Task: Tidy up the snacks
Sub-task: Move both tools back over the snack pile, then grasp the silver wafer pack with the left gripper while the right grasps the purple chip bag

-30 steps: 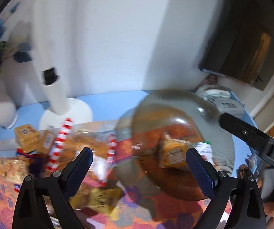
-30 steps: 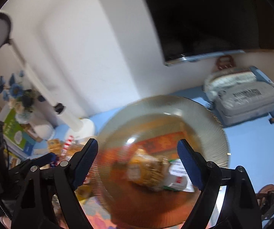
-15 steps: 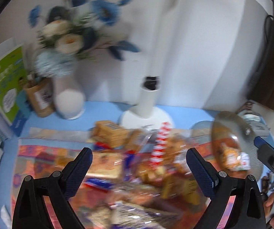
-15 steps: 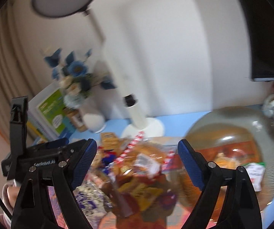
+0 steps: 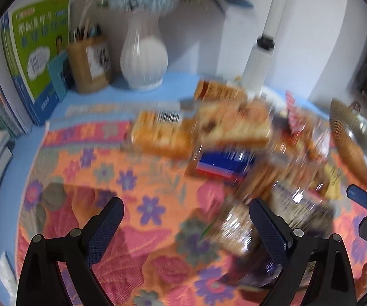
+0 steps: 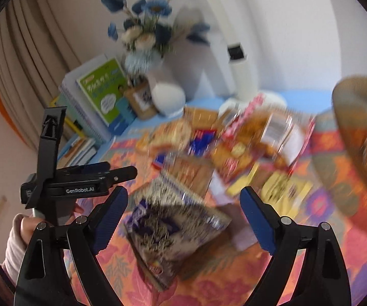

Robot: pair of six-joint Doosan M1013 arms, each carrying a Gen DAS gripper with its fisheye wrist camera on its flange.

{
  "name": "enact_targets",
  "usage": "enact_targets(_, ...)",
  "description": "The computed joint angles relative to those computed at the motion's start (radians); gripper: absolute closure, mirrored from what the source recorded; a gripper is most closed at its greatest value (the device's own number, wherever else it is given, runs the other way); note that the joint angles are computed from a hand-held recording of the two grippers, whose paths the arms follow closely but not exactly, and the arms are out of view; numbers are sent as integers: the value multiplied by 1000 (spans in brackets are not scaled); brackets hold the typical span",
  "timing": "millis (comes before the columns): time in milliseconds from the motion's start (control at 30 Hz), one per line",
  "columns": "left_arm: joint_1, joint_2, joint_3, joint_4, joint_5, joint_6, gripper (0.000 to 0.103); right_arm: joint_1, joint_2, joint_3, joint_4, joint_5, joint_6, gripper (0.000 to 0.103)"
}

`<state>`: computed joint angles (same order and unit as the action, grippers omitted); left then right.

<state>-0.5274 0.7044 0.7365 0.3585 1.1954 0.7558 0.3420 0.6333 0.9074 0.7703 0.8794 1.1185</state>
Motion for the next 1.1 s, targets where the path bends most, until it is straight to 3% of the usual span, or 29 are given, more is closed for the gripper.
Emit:
enact_targets(100, 4, -17, 59, -39, -48, 14, 5, 9, 0, 20, -34, 12, 32, 13)
enact_targets(200, 10, -48, 133, -106, -160, 38, 5, 7, -8, 55, -7, 22, 24, 13)
enact_targets(267, 5, -49, 138, -102, -183, 57, 3, 3, -7, 68, 18, 39, 22, 13)
enact_targets(400, -15, -14, 88, -90, -165, 139, 1, -2, 16, 51, 87, 96, 26, 13)
enact_targets(467, -19, 3, 64, -67, -141, 147, 0, 4, 12, 52, 44, 56, 44, 14)
enact_targets(633, -26, 11, 54, -37, -140, 120, 0, -5, 11, 69, 106, 37, 31, 14)
enact_targets(1100, -25, 8, 60, -38, -149, 117, 0, -10, 9, 72, 122, 41, 28, 14)
